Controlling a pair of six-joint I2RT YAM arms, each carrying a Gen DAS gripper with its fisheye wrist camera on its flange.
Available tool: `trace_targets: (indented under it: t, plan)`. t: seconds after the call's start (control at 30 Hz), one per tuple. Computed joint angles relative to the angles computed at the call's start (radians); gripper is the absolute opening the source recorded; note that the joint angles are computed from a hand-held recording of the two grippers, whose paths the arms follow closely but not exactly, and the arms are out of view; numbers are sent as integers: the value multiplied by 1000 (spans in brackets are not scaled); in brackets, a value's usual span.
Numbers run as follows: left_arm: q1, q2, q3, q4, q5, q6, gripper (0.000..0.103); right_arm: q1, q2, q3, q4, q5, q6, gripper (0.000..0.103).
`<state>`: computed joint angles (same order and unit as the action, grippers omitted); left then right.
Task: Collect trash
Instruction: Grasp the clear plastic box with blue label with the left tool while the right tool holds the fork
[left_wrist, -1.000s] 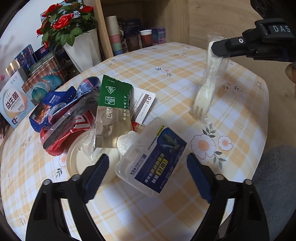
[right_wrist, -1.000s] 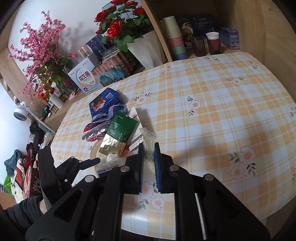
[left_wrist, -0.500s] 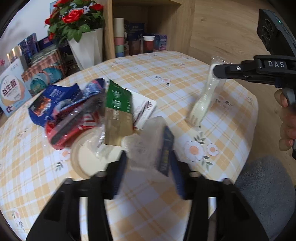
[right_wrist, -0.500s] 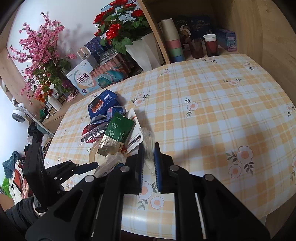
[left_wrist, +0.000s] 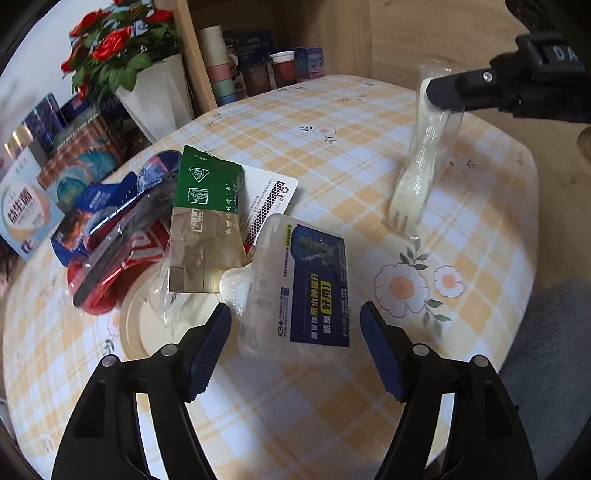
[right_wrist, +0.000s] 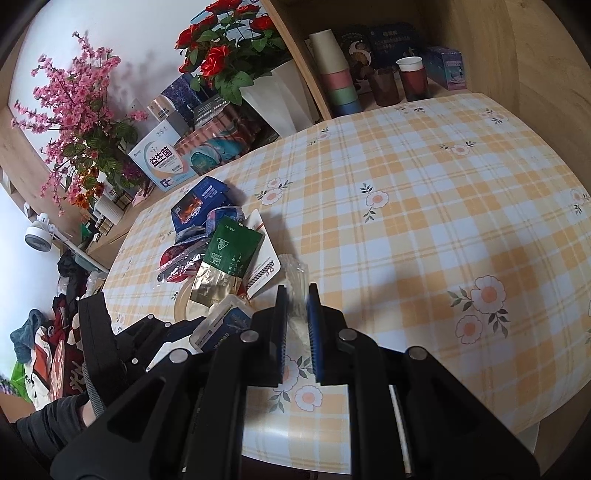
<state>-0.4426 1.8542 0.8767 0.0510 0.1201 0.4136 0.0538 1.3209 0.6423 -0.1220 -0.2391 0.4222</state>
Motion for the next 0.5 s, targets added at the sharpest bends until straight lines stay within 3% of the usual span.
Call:
trace_targets:
  t: [0.03,0.13,0.5]
  plan:
    - [7,-1,4,-3,10,-9,57,0,-3,-1,-1,1,-1,14]
    - [45,-21,21,-43,73,-43,55,2,-11,-4,-7,5,-3,14]
    - [185,-264,-43,-130,265,-147,55,38,-95,3,-64,33,10,14]
